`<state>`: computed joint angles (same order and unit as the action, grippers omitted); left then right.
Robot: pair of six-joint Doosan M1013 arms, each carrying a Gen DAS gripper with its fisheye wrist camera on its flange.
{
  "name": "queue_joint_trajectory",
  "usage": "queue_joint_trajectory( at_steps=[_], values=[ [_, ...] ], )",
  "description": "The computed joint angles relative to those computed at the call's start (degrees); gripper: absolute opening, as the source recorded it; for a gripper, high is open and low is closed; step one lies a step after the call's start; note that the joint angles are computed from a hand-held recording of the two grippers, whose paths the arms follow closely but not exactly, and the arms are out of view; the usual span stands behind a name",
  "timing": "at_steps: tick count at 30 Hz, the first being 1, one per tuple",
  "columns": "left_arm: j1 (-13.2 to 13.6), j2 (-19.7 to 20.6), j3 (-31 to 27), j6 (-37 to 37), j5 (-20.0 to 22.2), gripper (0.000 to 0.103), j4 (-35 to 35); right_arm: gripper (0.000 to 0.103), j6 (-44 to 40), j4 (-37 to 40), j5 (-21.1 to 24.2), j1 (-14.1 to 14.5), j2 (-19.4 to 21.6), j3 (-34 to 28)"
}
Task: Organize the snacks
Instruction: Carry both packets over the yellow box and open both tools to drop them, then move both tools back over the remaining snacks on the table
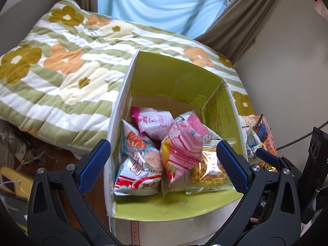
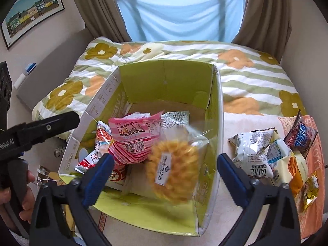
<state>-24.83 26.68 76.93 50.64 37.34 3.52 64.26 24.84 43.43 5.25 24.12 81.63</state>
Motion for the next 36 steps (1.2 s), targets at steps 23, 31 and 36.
queue_joint_trajectory(
  at_steps=[23,31,36],
  values=[
    [-4.83,-1.85,0.7,2.0,-2.62,0.102,0.39,0.101,4.33,-1.1,-9.06,-4.49,-8.23,9.05],
    [-10.69,1.93,-5.38,-0.62,-0.22,0.102,4.3,0.101,4.21,-3.31,-11.74,-10.65,-10.66,11.55],
    [-14.57,5.71,-11.03,-0.09,3.24,0.102,4.18,0.101,2.36,-4.9,-9.94,-15.73,-11.25,11.75]
  ],
)
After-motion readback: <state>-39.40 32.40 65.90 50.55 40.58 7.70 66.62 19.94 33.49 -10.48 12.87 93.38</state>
